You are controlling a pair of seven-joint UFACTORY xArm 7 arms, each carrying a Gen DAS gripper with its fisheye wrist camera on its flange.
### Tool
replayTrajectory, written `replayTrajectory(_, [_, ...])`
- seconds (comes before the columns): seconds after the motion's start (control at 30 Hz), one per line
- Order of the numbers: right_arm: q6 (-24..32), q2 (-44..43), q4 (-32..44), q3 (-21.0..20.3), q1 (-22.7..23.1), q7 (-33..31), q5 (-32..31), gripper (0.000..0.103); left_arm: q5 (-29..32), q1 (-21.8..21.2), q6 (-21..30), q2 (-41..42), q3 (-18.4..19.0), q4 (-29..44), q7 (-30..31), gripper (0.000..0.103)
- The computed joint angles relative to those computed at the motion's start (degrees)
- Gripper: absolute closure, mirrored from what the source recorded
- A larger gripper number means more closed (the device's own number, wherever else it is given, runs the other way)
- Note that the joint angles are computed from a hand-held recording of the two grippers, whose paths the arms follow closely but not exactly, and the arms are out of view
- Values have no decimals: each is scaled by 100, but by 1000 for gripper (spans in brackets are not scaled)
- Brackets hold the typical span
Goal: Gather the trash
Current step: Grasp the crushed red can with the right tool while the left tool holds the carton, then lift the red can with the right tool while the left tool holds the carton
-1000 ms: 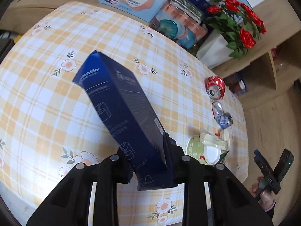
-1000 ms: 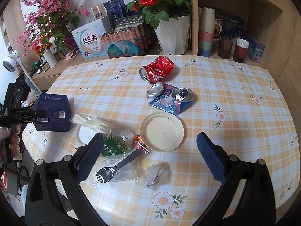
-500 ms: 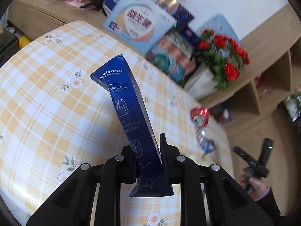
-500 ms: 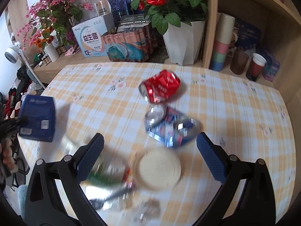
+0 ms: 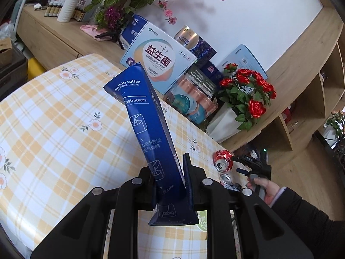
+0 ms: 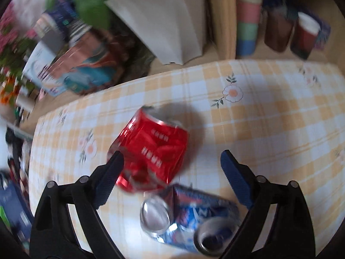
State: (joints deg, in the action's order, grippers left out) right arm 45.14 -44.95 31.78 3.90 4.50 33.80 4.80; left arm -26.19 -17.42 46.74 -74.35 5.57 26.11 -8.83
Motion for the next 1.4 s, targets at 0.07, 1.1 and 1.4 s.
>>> replayTrajectory(0.07, [-139,202,18,-32,-4,57,75,15,5,-7,-41,18,1,-8,18,84])
replayTrajectory(1.1, [1154,-1402,511,475,309,198,-210,91,161,-346,633,-577,-630,458,-555,84])
replayTrajectory(1.4, [2647,-2730,900,882,688,66,-116,91,167,-455,1063,-824,-918,882,-806,84])
